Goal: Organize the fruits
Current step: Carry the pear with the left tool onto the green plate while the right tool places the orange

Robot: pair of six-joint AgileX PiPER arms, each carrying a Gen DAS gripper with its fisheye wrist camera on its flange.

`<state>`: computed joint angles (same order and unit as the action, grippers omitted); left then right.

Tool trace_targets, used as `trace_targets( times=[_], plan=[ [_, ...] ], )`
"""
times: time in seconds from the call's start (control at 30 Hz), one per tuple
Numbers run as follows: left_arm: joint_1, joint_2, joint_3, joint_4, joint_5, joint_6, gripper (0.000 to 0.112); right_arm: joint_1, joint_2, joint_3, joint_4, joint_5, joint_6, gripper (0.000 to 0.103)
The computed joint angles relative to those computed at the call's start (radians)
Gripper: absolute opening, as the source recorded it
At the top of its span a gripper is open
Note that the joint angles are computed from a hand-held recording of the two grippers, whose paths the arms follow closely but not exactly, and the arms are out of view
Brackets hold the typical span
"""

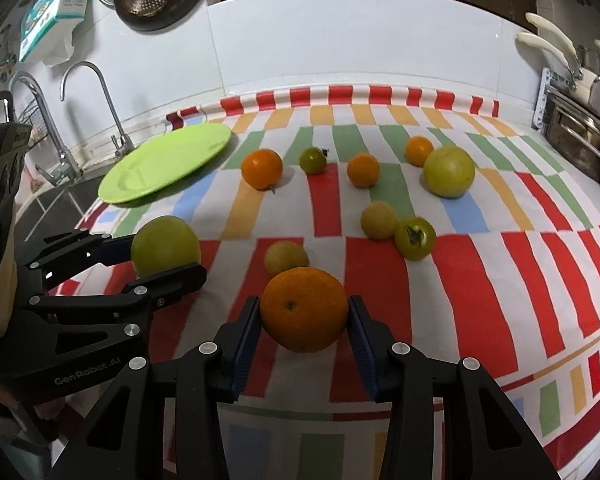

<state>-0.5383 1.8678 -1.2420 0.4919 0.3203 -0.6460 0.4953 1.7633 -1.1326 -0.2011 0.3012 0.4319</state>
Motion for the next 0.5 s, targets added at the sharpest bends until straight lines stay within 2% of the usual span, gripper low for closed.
trace_targets(
  times=[0.23, 0.5],
  plan=[
    [0.045, -0.081, 0.031, 0.029, 0.019, -0.033, 0.049, 0.036, 0.019, -0.114, -0.006, 0.047, -0.024, 0.044],
    [0.145, -0.129, 0.027, -0.032, 0.019, 0.09, 0.049, 0.091, 0.131, -0.337, 0.003, 0.118, -0.066, 0.044]
  ],
)
